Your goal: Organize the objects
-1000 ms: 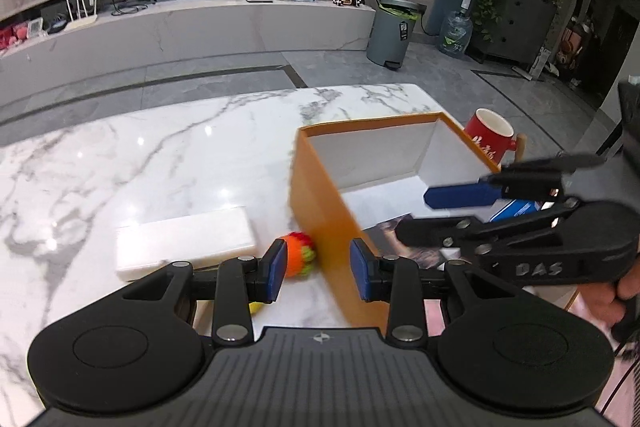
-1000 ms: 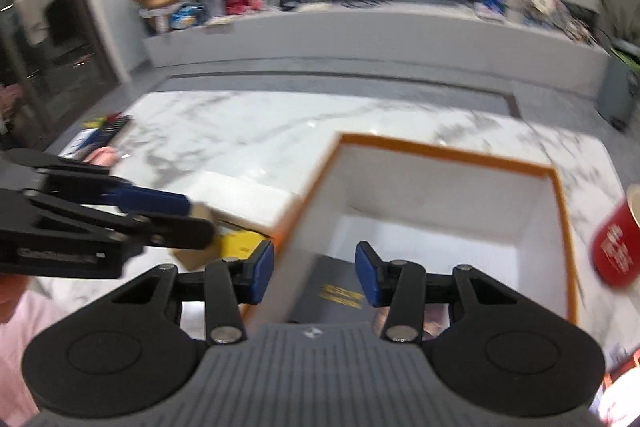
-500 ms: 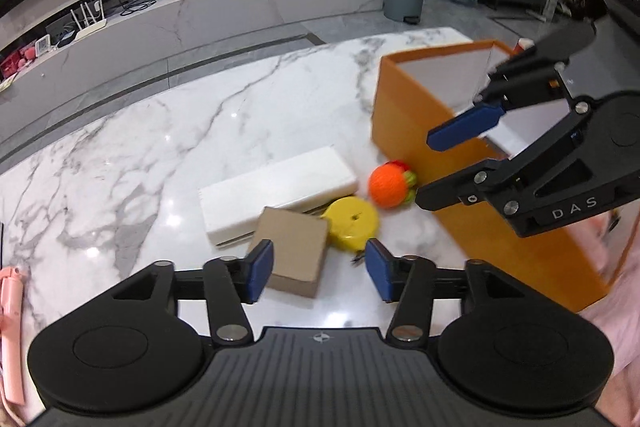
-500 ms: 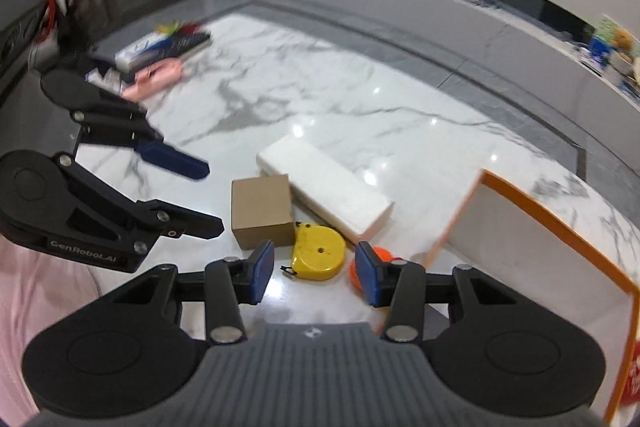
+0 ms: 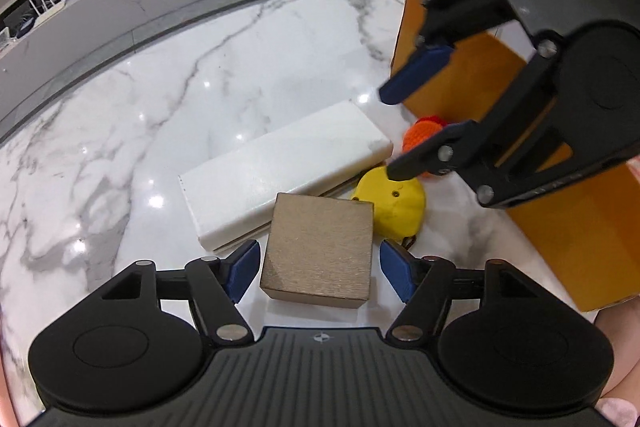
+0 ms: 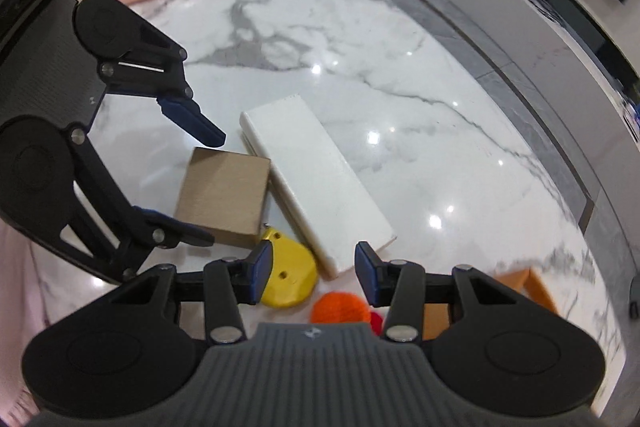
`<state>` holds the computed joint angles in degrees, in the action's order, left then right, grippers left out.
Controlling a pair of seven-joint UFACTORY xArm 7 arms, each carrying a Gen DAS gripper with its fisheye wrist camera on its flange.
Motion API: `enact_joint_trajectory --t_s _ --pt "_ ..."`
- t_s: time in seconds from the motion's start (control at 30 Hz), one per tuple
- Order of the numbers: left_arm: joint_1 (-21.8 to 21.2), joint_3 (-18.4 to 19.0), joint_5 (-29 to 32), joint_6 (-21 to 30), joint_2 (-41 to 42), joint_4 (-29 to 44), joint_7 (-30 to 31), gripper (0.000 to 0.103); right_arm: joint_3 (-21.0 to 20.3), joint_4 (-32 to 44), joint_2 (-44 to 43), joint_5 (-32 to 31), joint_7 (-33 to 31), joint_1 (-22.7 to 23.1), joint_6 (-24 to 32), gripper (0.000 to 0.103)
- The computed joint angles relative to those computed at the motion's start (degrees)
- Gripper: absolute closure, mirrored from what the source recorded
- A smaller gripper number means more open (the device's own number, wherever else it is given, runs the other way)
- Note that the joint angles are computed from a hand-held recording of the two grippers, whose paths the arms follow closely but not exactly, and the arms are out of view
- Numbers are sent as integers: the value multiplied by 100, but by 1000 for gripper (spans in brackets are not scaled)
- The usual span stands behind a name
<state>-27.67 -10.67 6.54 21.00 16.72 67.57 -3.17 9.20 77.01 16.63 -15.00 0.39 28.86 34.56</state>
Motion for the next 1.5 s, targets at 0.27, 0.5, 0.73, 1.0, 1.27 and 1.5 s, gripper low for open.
enact_joint_trajectory --t_s 0.27,0.5,0.73,1.0,1.27,1.5 --pt "187 -174 -381 150 -31 -159 588 23 -41 1047 810 -164 -969 115 662 49" --pt "316 -244 -802 -410 -188 -568 684 32 -19 1984 1446 180 -1812 134 1244 49" --pt "621 -459 -1499 -353 -531 -858 1363 34 -73 2422 1757 234 -2497 222 1466 49" --pt "531 -100 -1063 612 -1065 -839 1160 36 -141 3622 2474 439 -2959 413 2146 34" --pt "504 -66 -856 769 -1120 -796 1017 36 -315 3990 2769 433 -2865 540 2246 34" --pt "487 -77 -863 712 -1119 -834 986 36 -325 4172 2897 608 -2640 503 2356 38"
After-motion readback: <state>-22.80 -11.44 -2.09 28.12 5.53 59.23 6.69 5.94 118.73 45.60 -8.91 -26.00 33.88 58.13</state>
